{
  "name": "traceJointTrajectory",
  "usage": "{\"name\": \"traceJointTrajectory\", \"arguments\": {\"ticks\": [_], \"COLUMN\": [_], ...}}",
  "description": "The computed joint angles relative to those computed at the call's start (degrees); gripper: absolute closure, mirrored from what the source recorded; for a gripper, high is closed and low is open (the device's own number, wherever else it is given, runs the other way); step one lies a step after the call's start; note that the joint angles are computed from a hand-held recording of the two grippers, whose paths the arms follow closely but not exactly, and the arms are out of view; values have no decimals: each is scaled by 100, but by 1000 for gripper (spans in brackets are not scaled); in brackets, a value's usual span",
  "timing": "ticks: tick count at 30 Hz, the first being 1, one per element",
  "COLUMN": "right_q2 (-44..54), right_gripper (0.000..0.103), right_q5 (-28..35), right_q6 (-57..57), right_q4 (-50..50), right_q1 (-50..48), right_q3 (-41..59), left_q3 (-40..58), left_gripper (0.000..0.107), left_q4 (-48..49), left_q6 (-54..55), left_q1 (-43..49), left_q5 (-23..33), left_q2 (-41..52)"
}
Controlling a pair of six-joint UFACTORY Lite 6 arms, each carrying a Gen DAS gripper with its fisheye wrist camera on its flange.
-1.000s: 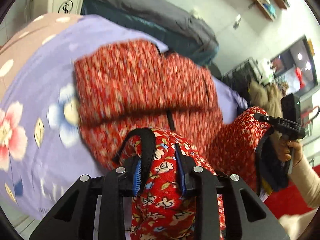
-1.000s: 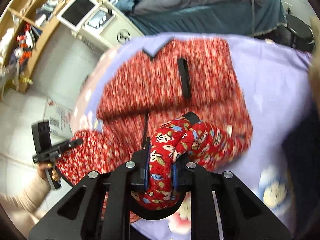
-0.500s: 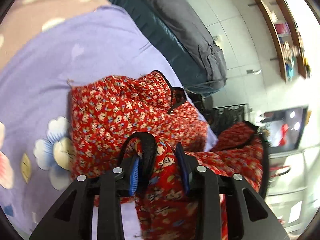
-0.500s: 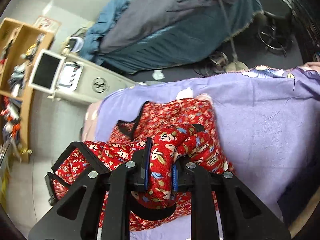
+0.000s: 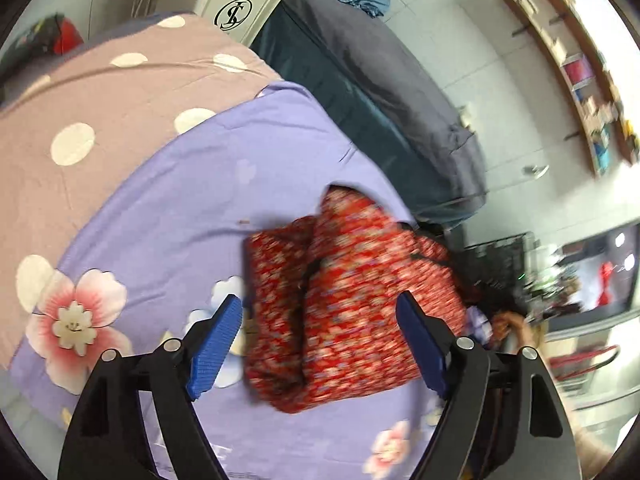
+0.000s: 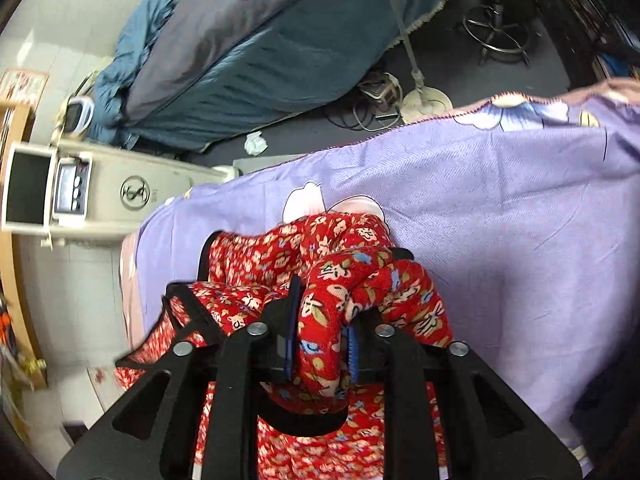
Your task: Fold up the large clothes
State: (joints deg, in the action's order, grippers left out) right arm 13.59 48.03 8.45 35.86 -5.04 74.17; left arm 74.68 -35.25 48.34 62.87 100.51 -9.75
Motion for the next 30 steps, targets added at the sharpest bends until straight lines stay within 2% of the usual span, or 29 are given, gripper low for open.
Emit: {"name": "traceJointTrajectory", "arguments": {"ticks": [2, 3, 5, 8, 12, 14, 15, 16, 17, 22, 27, 28, 30], "right_q2": [-167, -248, -481, -667, -1295, -1629, -1780, -1852, -1881, -1833, -1776, -1769, -1650], "right_gripper": [67, 57, 51, 49, 31, 30, 26, 16, 14, 14, 16, 25, 37], "right_q5": [-252, -310, -392, -220, -322, -475, -529, -538, -533, -611, -1171, -1302, -1342], "right_q6": [103, -25, -317, -281, -423, -383, -287, -98, 110, 119, -175, -150, 44], "right_q4": [481, 809, 1254, 786, 221, -258, -624, -1060, -1496, -1911, -1914, -1944, -2133], "right_q1": [-80, -148, -225, -78, 151, 328, 446, 571, 689, 803, 1202, 1295, 1449], "right_q3": [-353, -508, -714, -491, -474, -510, -524, -527, -566, -1321, -2142, -2207, -2127], "left_q3": [-701, -1064, -1839, -2582, -3107, -3240, -3293, -3352, -3387, -3681, -3992, -4043, -4127], "left_gripper": [28, 26, 26, 26, 26, 25, 24, 21, 20, 18, 16, 16, 17], "left_q4": [90, 94, 73, 82, 184, 288, 323, 374, 400, 381, 414, 428, 481], "left_q6": [203, 257, 270, 21, -225, -348, -404, -468, -504, -587, -969, -1085, -1343], "left_q1": [-13, -33, -112, -563, -1412, -1888, -2083, -2306, -2421, -2836, -3469, -3661, -4135], "left_q5": [-254, -425, -803, -1332, -2020, -2364, -2506, -2687, -2790, -3180, -3576, -3679, -3944], "left_q2": [-566, -837, -1378, -1851, -2288, -2443, -2490, -2511, -2516, -2488, -2634, -2666, -2702]}}
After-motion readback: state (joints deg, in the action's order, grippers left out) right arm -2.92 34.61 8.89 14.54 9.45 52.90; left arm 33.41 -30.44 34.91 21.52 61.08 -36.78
